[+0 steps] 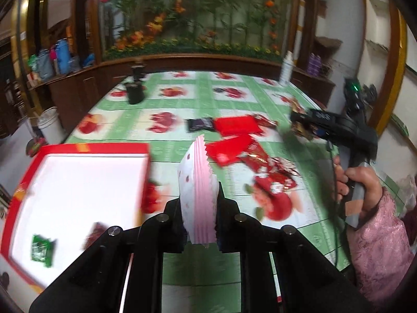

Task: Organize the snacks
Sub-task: 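Carry both packets into the white box and release them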

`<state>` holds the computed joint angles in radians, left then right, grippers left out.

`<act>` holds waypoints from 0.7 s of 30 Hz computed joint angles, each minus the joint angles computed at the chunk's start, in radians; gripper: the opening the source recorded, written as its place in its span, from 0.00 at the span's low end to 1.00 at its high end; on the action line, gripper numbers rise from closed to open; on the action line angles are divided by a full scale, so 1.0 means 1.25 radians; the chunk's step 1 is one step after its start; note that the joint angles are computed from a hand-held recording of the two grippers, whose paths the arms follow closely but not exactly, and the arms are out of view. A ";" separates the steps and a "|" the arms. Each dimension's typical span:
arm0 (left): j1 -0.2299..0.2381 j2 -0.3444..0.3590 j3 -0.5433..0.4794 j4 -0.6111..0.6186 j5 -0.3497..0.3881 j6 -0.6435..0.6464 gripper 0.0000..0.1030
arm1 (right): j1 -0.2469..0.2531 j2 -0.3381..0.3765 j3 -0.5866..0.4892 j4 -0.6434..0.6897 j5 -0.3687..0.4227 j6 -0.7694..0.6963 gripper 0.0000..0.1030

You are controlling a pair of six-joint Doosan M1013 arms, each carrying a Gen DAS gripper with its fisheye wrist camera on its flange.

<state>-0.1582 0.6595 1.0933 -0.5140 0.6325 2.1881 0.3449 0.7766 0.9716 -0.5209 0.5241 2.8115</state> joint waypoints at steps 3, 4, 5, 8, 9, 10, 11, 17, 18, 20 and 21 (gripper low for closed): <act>0.018 -0.006 0.010 0.038 -0.028 -0.049 0.13 | 0.002 0.001 -0.001 -0.019 0.012 0.015 0.48; 0.026 -0.007 0.013 0.053 -0.036 -0.072 0.13 | 0.003 0.001 -0.001 -0.021 0.016 0.017 0.48; 0.033 -0.008 0.015 0.068 -0.043 -0.093 0.13 | 0.003 0.001 -0.001 -0.025 0.020 0.020 0.48; 0.051 -0.009 0.025 0.148 -0.062 -0.181 0.13 | 0.007 0.003 -0.006 -0.050 0.038 0.027 0.48; 0.055 -0.010 0.029 0.170 -0.068 -0.207 0.13 | 0.009 0.006 -0.012 -0.056 0.047 0.025 0.48; 0.062 -0.009 0.032 0.188 -0.070 -0.231 0.13 | 0.011 0.009 -0.016 -0.057 0.051 0.020 0.48; 0.064 -0.009 0.034 0.195 -0.071 -0.242 0.13 | 0.011 0.010 -0.019 -0.052 0.051 0.011 0.48; 0.074 -0.004 0.038 0.189 -0.073 -0.243 0.13 | 0.031 0.013 -0.024 -0.016 -0.024 -0.055 0.48; 0.074 -0.004 0.038 0.193 -0.074 -0.243 0.13 | 0.038 0.017 -0.030 0.014 -0.050 -0.092 0.48; 0.075 -0.003 0.039 0.205 -0.077 -0.245 0.13 | 0.050 0.032 -0.054 0.102 -0.080 -0.195 0.48; 0.076 -0.003 0.039 0.209 -0.076 -0.248 0.13 | 0.055 0.040 -0.067 0.154 -0.090 -0.252 0.48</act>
